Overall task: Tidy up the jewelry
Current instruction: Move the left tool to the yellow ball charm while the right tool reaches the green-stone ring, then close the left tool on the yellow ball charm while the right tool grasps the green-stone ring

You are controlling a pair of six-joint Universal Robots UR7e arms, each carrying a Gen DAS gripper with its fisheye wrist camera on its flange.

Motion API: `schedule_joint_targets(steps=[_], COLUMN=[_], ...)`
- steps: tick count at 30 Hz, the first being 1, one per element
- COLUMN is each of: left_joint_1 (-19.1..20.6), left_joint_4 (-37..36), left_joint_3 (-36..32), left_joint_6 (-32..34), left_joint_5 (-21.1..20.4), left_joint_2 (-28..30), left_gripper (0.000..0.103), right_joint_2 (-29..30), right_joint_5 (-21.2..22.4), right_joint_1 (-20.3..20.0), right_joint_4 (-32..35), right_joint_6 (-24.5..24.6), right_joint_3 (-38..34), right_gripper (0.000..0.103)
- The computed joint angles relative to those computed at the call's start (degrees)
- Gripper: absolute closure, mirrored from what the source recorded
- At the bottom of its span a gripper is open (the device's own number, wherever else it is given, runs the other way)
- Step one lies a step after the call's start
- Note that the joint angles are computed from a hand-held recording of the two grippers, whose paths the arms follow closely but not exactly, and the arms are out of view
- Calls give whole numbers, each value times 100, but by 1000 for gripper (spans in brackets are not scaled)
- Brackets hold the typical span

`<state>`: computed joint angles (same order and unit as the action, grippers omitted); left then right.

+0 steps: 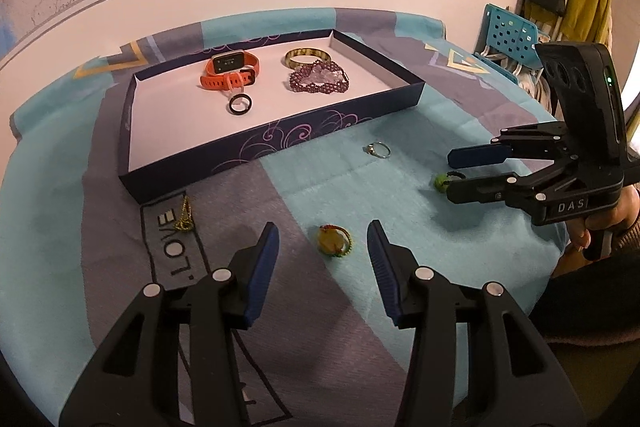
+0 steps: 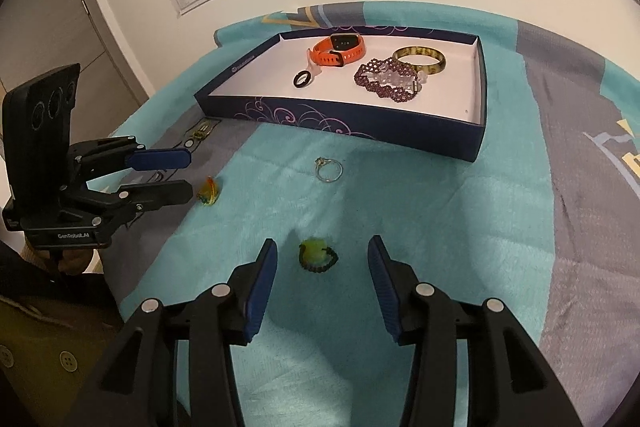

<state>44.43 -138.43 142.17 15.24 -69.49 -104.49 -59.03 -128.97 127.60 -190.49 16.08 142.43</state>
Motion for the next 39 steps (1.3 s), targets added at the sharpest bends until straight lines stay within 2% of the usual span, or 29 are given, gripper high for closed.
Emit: schedule_joint_targets(steps=[5, 8, 15, 20, 25, 28, 39], left_joint_1=[46, 65, 93, 50, 33, 23, 55], left_joint_4=[49, 36, 29, 33, 13, 11, -29], left_joint_3=[1, 0, -10, 7, 19, 18, -4], left_joint_6=[-78, -98, -189, -223, -230, -252, -274], left_joint_5=[-30, -45, -3, 86, 128, 164, 149], left_joint_2=[35, 84, 249, 271, 278, 286, 302], left_gripper=[57, 58, 63, 67, 82, 85, 86], right_joint_2=[90, 120, 170, 178, 191, 173, 161], right_joint_5=[-110, -141, -171, -196, -245, -242, -102], right_joint_1=[42, 60, 86, 90, 110, 97, 78], right_joint_4=[-19, 4, -3, 16, 112, 106, -188], right_joint_6=[5, 0, -27, -46, -75, -69, -73], right_joint_3=[-36, -63, -87, -100, -141, -123, -56], right_gripper=[60, 66, 66, 72, 79, 85, 86])
